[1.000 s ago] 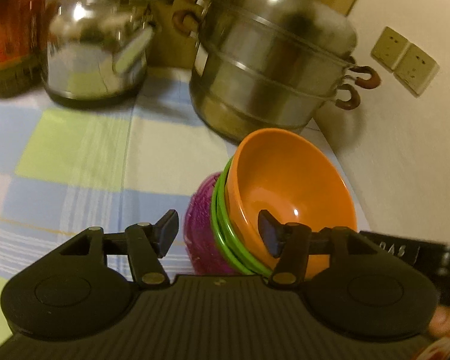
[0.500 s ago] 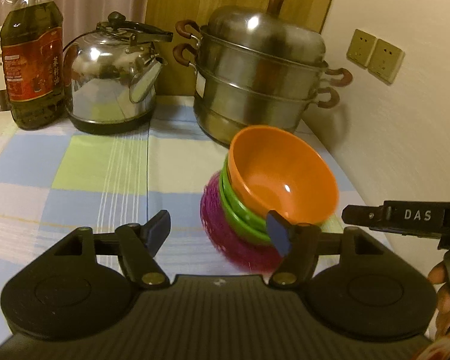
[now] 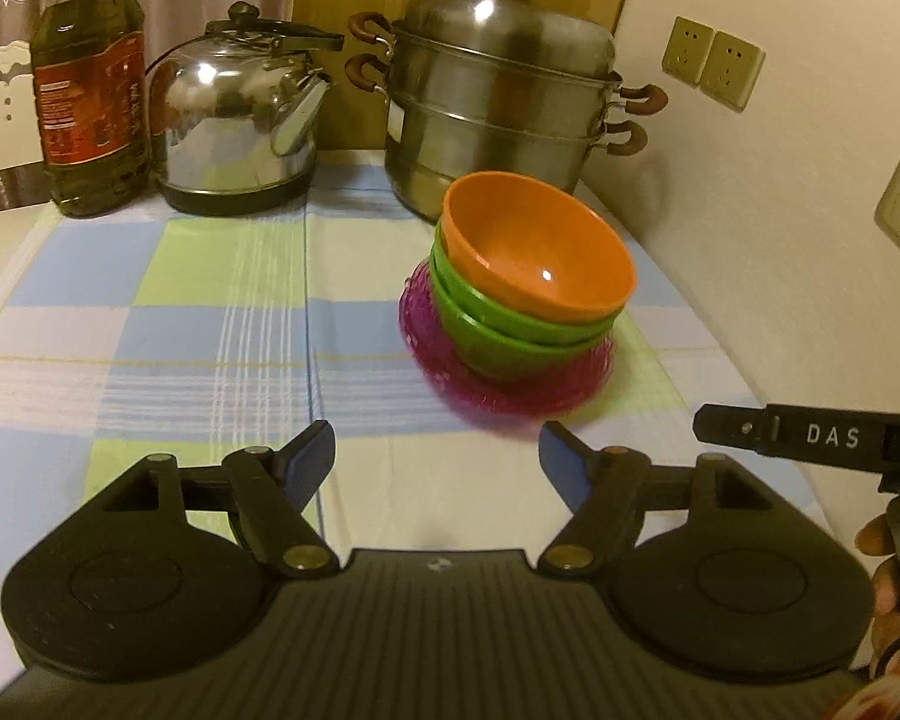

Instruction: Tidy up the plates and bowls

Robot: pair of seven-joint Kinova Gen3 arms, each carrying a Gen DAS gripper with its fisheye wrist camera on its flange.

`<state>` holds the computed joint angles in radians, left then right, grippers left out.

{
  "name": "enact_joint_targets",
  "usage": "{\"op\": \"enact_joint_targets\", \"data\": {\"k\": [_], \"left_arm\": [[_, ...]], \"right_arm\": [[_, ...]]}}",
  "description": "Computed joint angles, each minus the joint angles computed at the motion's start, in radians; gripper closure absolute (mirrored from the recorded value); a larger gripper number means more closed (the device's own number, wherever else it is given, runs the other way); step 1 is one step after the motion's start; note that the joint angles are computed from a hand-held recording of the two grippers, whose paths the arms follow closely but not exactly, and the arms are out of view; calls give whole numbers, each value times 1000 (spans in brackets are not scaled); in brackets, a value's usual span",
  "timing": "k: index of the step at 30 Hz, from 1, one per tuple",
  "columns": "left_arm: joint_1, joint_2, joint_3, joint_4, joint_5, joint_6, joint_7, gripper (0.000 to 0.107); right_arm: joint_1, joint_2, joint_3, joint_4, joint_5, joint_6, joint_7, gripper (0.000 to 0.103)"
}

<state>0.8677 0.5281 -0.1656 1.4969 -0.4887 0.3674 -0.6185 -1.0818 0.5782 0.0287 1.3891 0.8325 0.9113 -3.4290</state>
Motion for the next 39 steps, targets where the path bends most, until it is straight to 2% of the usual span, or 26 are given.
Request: {"op": "enact_joint_targets", "data": {"k": [4, 10, 20, 32, 39], "left_arm": [[35, -24, -9, 26, -30, 34, 15, 36], [58, -65, 2, 87, -72, 32, 80, 36], [88, -132, 33, 173, -167, 37, 193, 36], [84, -184, 107, 227, -291, 91, 325, 36], [72, -195, 161, 233, -340, 138, 377, 36]], "right_arm": [[-28, 3, -17, -10, -13, 44, 16, 42], [-68, 7, -34, -19, -32, 98, 22, 42], [-151, -9, -51, -15, 8, 203, -56, 42], [-191, -32, -95, -22, 33, 275, -89, 42], [-207, -26, -105, -28, 37, 276, -79, 42]]}}
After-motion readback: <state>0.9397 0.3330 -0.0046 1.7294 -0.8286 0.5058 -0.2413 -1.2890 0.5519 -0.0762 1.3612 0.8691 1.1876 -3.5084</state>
